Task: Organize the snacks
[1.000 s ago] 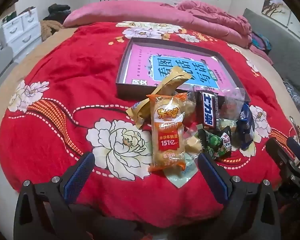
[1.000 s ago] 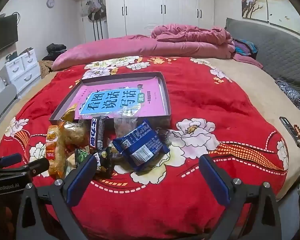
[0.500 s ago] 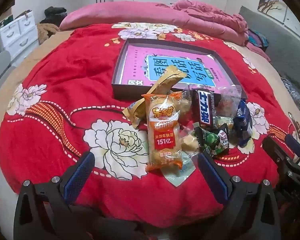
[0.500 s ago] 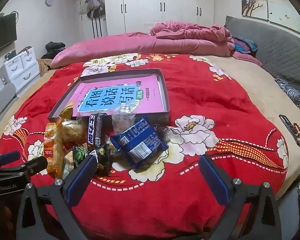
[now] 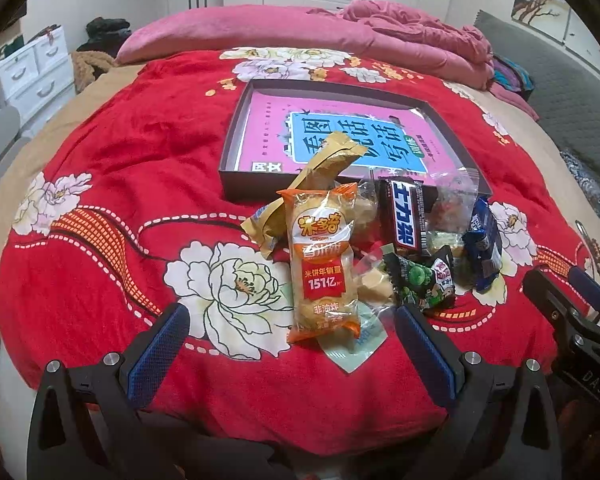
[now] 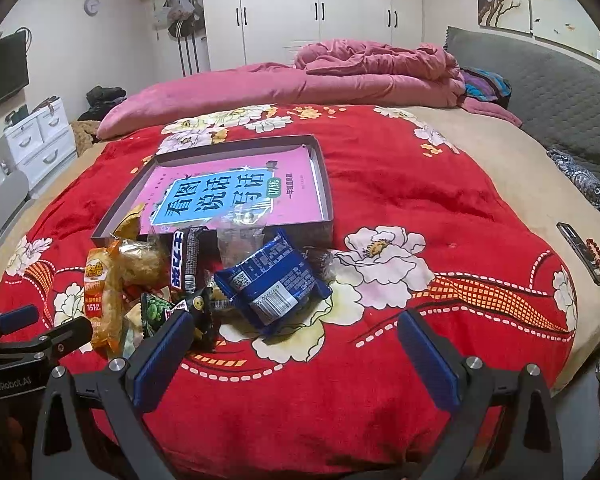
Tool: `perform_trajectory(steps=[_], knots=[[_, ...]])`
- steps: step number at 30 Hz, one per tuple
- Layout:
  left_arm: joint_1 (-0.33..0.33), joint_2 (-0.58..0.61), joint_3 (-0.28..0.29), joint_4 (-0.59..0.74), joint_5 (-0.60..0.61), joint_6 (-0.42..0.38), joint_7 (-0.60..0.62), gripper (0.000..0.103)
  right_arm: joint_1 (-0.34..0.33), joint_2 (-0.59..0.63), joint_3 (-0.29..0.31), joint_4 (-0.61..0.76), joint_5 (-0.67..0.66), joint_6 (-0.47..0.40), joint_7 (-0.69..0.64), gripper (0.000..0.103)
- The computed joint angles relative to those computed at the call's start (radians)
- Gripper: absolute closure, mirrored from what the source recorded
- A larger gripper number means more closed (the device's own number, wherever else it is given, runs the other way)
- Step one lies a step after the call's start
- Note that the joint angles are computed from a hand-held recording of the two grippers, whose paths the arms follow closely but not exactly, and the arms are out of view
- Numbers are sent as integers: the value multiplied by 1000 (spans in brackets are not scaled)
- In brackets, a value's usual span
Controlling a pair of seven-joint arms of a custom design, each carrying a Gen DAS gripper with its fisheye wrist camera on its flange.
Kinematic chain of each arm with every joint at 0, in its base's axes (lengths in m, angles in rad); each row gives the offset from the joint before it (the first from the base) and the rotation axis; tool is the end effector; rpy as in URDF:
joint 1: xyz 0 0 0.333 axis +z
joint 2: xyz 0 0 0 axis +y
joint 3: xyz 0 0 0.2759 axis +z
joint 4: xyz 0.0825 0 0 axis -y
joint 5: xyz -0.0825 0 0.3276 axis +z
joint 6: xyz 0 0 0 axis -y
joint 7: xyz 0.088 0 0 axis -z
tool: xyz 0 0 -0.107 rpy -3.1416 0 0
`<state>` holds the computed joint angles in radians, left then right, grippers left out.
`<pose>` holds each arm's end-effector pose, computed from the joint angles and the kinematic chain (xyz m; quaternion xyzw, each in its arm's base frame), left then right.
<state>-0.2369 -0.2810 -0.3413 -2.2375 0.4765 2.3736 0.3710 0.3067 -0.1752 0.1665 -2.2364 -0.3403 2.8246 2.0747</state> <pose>0.3861 -0.2582 0.5057 -0.7764 0.5525 -0.2097 0.2192 0.4335 0.2454 0.5168 -0.7321 0.5626 -0.2235 0.3122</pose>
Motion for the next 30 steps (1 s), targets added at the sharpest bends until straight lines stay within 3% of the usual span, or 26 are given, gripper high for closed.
perform_trajectory(steps=[30], knots=[[-6, 4, -3, 4, 14, 2, -9, 1, 0, 1, -2, 0, 4, 0, -3, 0]])
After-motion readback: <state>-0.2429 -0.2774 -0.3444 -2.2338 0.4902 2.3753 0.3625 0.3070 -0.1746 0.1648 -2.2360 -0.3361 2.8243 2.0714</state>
